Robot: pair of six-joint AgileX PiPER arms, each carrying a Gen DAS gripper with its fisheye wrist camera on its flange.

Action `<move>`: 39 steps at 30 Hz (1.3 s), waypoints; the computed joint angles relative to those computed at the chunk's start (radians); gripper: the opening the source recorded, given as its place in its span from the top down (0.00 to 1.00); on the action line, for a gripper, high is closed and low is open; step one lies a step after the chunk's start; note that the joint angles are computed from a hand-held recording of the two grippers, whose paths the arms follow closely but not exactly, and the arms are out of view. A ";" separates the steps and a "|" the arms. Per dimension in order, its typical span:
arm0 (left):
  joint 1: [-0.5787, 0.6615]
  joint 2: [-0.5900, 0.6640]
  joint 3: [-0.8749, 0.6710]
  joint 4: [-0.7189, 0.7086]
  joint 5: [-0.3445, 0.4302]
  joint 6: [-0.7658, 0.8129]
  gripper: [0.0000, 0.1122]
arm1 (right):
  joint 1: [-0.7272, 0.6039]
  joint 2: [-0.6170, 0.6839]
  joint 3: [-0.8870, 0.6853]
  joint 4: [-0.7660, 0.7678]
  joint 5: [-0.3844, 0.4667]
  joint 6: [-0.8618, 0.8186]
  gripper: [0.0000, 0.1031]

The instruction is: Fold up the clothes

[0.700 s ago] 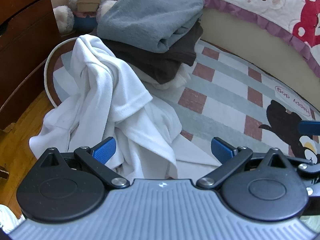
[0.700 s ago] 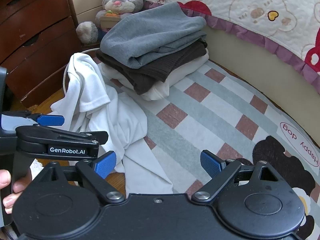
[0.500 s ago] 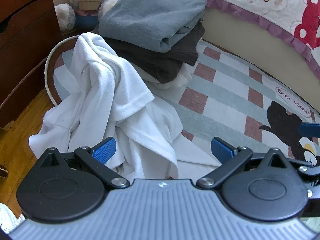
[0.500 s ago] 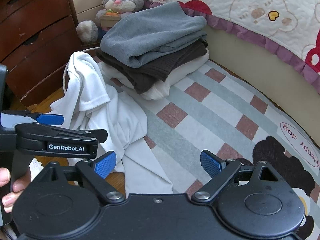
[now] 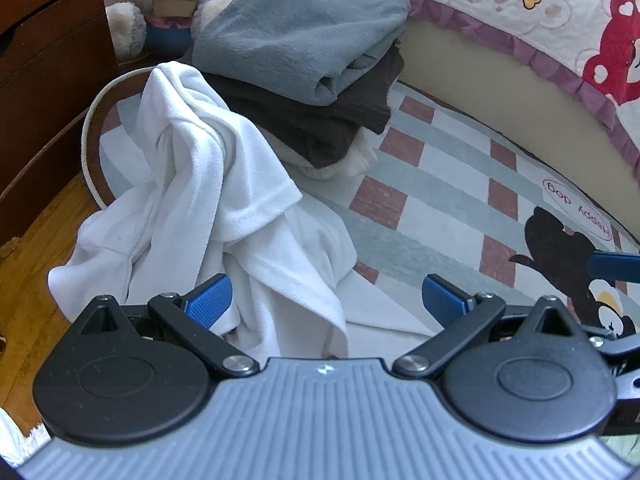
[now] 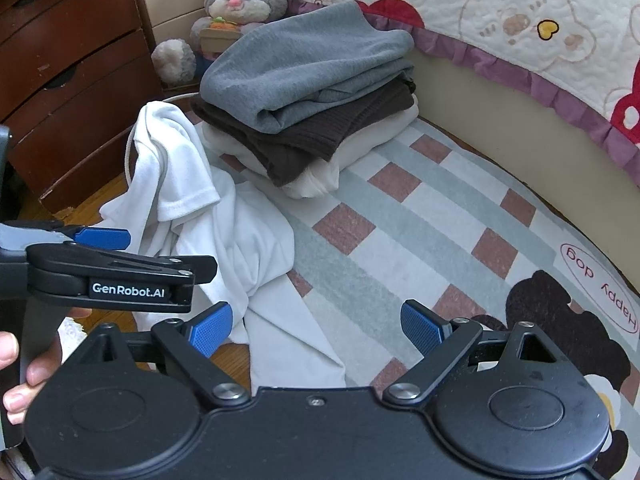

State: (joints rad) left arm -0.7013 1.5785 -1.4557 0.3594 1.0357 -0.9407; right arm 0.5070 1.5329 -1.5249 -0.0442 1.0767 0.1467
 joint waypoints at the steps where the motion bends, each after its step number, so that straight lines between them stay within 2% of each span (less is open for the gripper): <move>1: -0.001 0.002 -0.001 0.001 0.002 0.000 0.08 | 0.000 0.000 0.000 0.000 0.000 0.000 0.09; 39: 0.016 0.006 0.008 -0.036 0.001 0.032 0.08 | 0.006 0.017 -0.010 -0.003 0.015 0.000 0.09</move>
